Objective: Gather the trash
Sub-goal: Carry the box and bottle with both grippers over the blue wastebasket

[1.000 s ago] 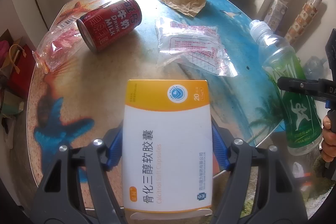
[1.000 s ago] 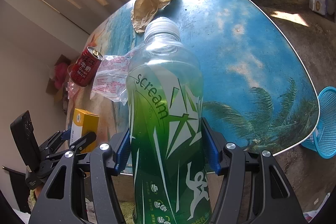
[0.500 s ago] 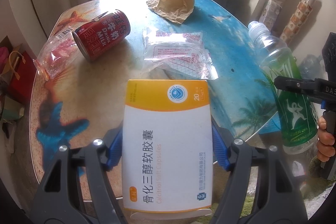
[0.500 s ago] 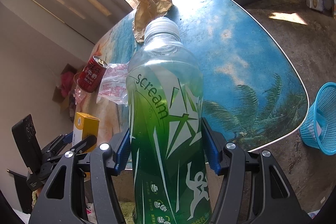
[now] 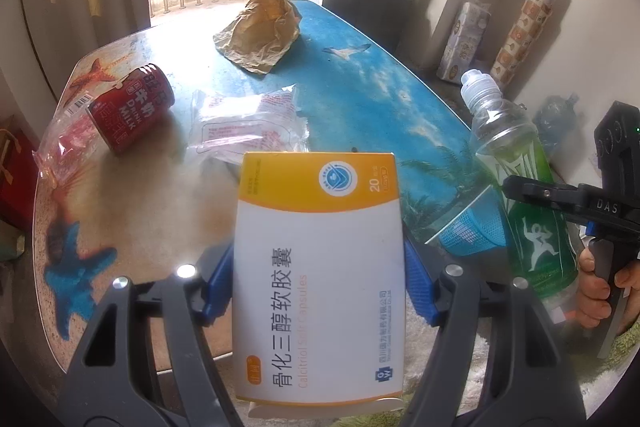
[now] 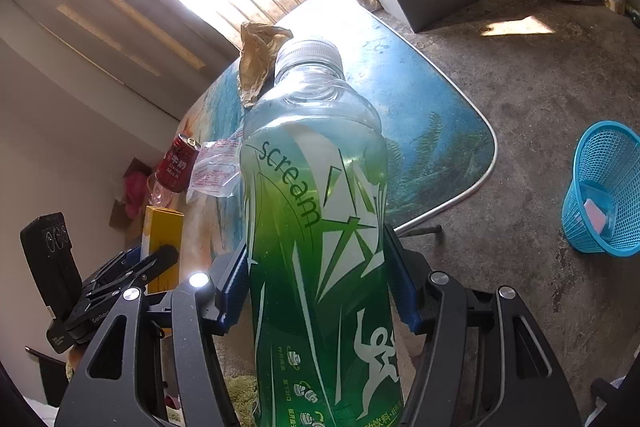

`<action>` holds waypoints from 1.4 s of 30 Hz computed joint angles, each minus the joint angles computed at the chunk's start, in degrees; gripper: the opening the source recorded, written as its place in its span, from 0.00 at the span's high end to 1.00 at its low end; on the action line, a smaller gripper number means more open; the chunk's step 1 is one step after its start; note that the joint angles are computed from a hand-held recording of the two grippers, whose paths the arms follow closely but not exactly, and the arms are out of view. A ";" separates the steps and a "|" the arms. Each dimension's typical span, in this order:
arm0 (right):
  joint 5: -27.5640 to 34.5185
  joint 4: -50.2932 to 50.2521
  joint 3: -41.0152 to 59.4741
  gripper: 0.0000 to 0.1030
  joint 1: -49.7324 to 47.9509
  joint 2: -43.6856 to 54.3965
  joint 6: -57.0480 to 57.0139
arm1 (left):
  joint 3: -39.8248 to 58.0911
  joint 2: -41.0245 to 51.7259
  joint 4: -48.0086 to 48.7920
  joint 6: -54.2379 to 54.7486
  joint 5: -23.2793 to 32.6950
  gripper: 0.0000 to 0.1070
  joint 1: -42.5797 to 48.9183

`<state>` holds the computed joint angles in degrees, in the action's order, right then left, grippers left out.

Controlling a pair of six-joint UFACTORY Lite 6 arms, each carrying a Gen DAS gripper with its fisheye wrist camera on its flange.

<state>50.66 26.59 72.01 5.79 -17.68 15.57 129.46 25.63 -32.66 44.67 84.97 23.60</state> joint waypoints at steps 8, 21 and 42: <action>7.97 6.52 -10.64 0.43 -14.64 -13.88 -6.93 | -14.29 -10.50 -3.29 1.75 -2.39 0.37 -4.15; 32.72 15.34 -10.32 0.43 -61.38 -18.68 -33.12 | -19.59 -14.03 -5.41 -3.10 -4.32 0.37 -21.14; 33.95 13.04 -18.86 0.43 -90.58 -8.32 -52.97 | -11.62 2.79 -4.70 -18.25 -8.12 0.37 -51.62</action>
<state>84.60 39.63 53.15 -84.79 -26.00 -37.40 117.84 28.42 -37.36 26.42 76.85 -28.02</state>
